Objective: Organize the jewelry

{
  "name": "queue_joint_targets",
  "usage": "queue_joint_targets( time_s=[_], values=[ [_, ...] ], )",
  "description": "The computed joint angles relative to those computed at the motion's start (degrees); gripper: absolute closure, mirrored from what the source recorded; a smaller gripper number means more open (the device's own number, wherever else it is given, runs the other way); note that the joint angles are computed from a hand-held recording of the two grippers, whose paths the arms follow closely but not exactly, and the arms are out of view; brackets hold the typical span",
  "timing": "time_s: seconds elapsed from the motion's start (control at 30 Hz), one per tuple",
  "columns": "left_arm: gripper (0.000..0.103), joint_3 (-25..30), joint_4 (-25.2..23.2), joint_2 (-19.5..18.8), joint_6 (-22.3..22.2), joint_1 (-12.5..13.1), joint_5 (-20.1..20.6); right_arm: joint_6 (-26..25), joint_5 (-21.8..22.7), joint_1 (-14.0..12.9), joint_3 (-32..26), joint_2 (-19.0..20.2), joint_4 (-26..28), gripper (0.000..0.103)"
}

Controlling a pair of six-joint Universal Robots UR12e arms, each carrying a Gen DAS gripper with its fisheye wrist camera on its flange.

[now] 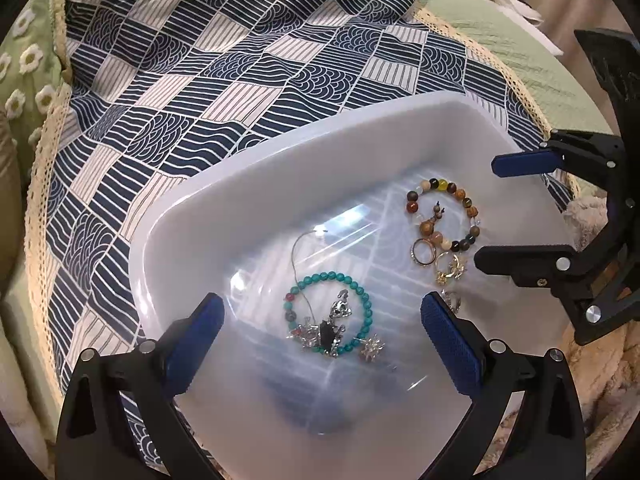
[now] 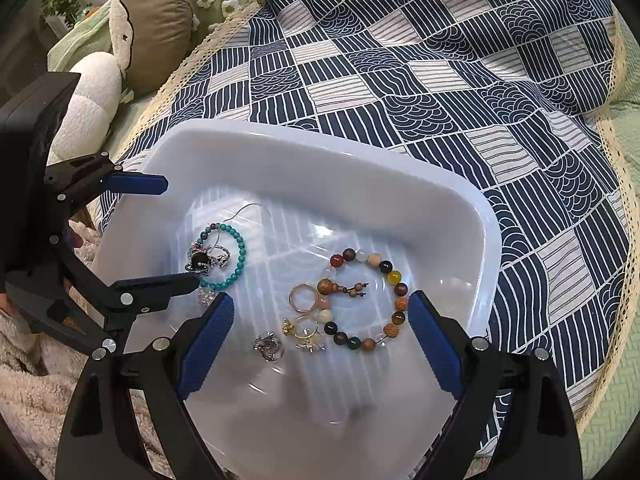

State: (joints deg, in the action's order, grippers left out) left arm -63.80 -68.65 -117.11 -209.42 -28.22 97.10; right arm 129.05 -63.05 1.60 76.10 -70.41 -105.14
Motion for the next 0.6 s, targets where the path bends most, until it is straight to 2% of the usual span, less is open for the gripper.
queue_joint_targets(
  time_s=[0.13,0.6],
  values=[
    [0.008,0.3,0.2,-0.2,-0.1,-0.2,1.6,0.1,-0.3,0.1,0.0,0.0,-0.3,0.016],
    [0.008,1.1,-0.9,-0.6,-0.2,-0.5,3.1,0.1,-0.7,0.2,0.1,0.0,-0.3,0.016]
  ],
)
